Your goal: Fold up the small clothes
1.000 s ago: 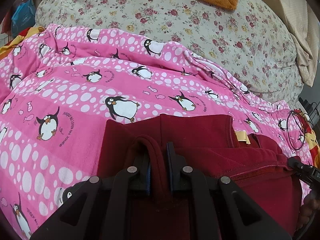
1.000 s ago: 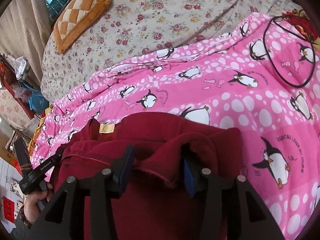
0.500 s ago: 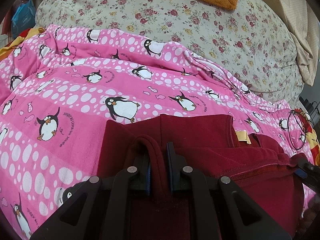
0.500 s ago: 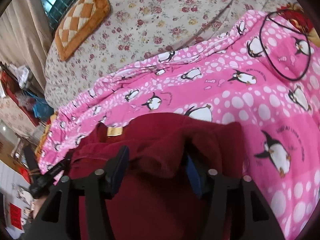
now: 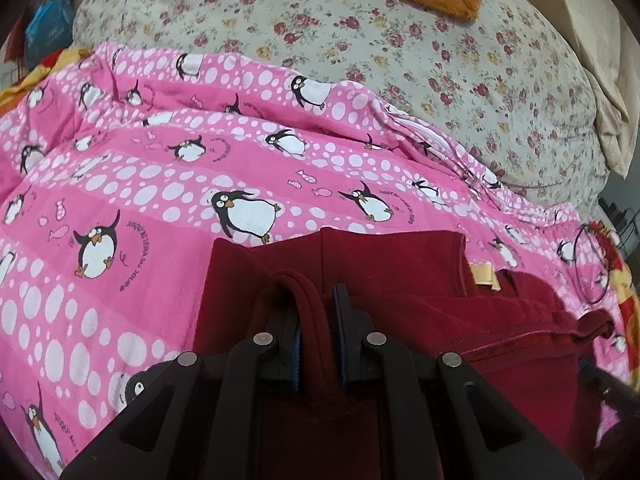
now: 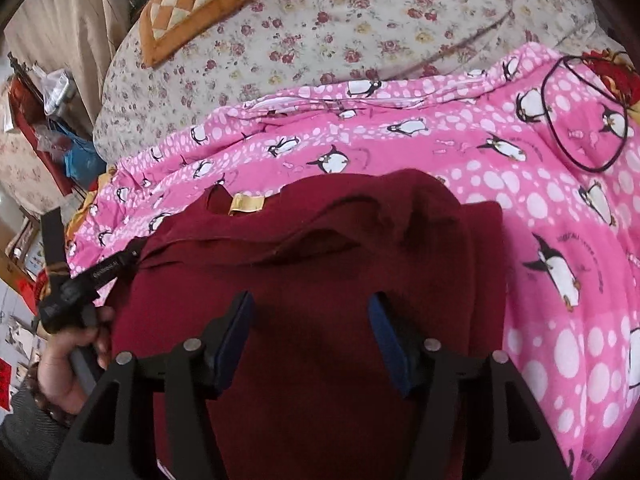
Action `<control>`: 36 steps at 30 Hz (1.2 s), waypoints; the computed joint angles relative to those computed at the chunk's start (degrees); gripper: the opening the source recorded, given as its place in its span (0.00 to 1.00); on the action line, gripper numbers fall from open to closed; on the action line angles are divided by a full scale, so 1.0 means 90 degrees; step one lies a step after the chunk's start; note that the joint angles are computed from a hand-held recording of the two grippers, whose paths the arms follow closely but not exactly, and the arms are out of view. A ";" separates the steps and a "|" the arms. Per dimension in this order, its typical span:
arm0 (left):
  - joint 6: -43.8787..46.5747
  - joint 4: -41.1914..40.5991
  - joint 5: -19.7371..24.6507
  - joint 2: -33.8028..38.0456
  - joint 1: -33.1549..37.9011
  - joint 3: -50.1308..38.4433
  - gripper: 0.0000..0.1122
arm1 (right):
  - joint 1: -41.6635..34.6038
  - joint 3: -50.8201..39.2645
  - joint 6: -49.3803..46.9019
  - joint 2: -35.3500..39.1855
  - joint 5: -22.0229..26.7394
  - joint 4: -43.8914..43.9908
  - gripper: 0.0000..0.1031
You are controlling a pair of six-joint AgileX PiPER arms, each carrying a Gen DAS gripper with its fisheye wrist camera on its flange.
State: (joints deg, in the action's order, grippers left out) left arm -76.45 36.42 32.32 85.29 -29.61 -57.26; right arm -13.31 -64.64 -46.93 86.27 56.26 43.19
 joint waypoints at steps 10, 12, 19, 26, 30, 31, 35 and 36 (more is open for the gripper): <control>-0.1460 0.1527 0.0778 -0.0452 -0.0369 0.0034 0.80 | -0.0334 -0.0253 0.0238 0.0231 0.0105 0.0274 0.62; -0.1690 0.1806 0.0797 -0.0567 -0.0422 0.0108 0.80 | -0.0238 -0.0247 0.0261 0.0200 0.0011 0.0172 0.62; -0.1540 0.2518 0.0086 -0.0659 -0.1011 0.0059 0.80 | -0.0330 -0.0243 -0.0052 -0.0043 -0.0267 0.0733 0.62; 0.1621 -0.1138 0.0550 0.0804 0.0254 -0.1514 0.54 | 0.0759 -0.1255 0.0802 0.0620 -0.1022 -0.0860 0.28; 0.2733 -0.2155 0.0751 0.1446 0.0710 -0.1912 0.53 | 0.1071 -0.2069 0.2144 0.1556 -0.0871 -0.2179 0.28; 0.2528 -0.1822 0.0941 0.1564 0.0567 -0.2036 0.53 | 0.1070 -0.2223 0.2225 0.1777 -0.0720 -0.2257 0.28; 0.2509 -0.1556 0.0994 0.1756 0.0487 -0.2142 0.60 | 0.1217 -0.2024 0.1946 0.1797 -0.0976 -0.2385 0.33; 0.2690 -0.1723 0.0904 0.1799 0.0594 -0.2163 0.62 | 0.1248 -0.1979 0.1948 0.1769 -0.1023 -0.2440 0.34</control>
